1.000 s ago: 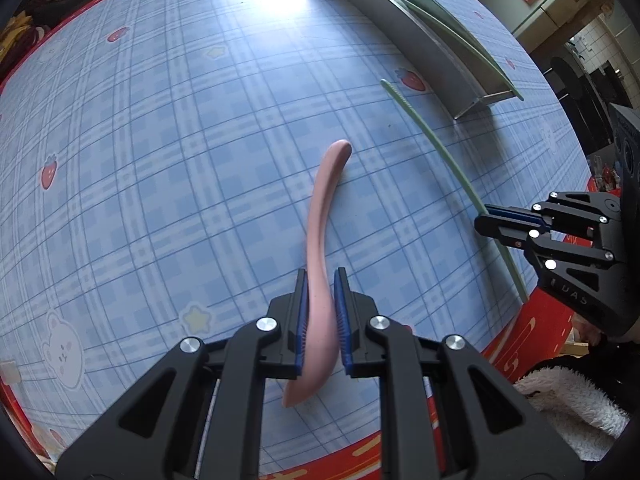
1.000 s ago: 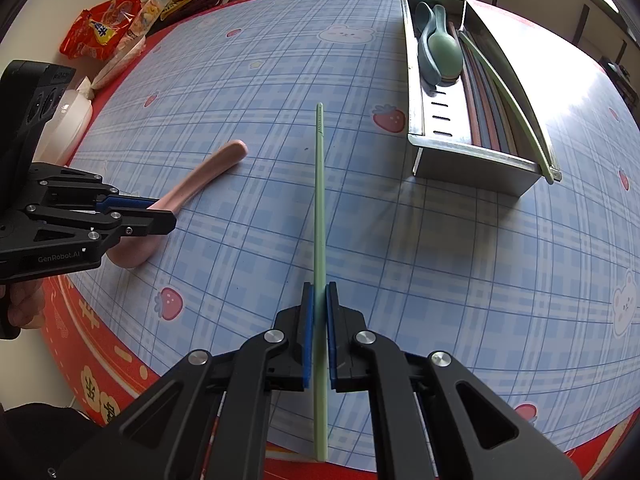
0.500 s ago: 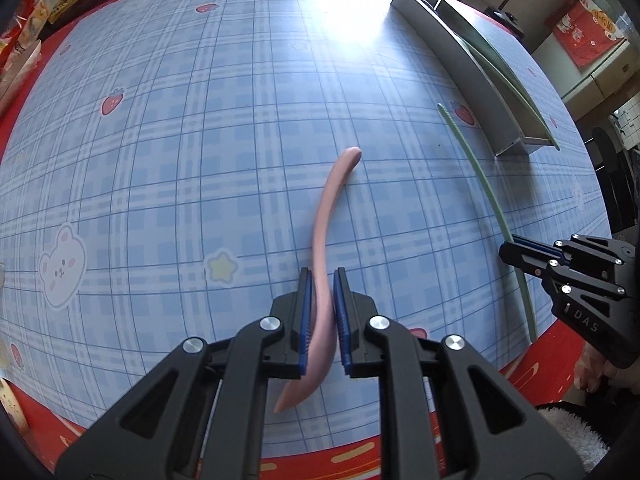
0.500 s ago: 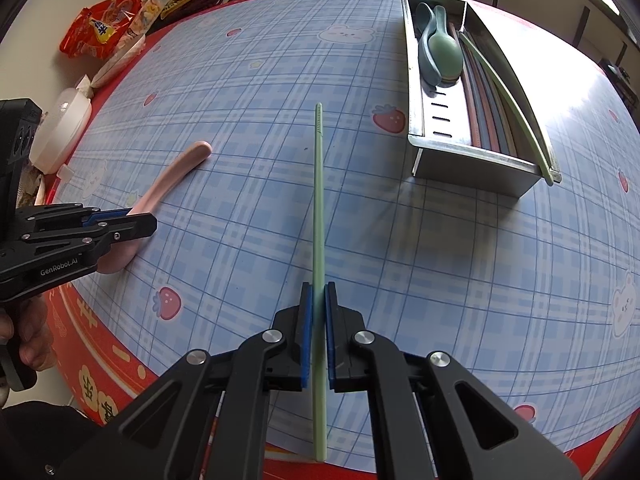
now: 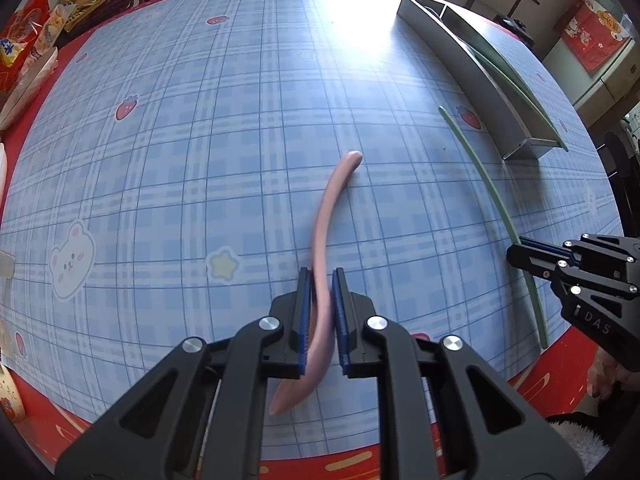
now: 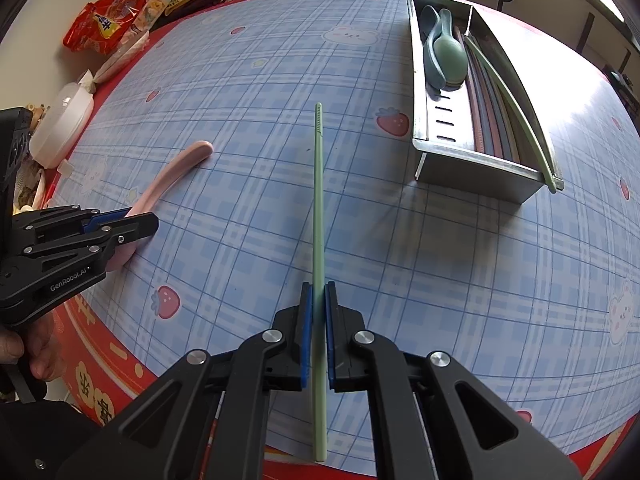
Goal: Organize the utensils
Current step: 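Lift the pink spoon and green chopstick and carry them over the tray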
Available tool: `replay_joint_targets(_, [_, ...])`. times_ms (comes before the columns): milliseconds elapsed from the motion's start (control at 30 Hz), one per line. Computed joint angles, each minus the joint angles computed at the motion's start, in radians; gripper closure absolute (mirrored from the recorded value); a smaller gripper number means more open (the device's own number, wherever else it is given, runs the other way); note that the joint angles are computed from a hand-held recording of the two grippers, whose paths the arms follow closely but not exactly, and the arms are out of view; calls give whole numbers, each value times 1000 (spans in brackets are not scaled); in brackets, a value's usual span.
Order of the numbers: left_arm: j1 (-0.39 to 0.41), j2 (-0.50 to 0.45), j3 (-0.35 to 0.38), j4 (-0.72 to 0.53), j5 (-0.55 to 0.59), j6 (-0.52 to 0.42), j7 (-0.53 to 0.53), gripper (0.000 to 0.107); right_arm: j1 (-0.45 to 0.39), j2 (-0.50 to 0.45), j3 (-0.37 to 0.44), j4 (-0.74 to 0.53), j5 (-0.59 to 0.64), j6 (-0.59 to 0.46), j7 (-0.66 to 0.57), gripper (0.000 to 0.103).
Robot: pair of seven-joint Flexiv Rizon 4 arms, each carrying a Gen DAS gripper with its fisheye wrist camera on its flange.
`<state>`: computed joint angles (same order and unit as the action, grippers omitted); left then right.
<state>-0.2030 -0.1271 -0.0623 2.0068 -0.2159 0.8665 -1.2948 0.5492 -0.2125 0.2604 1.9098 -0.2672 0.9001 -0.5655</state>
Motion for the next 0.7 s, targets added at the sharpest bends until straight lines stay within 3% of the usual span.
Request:
replay_joint_targets(133, [23,13,1,29,-135,-23,35,92,-8,14,2,14,18,32,2,97])
replay_joint_targets(467, [39,26,0,7,-237,-19,75,92,-51,91,-42,34,-130,47,63,97])
replay_joint_targets(700, [20,9,-21,-59,-265,-34,100,92,-127,122,-60,67,-136,15,64,97])
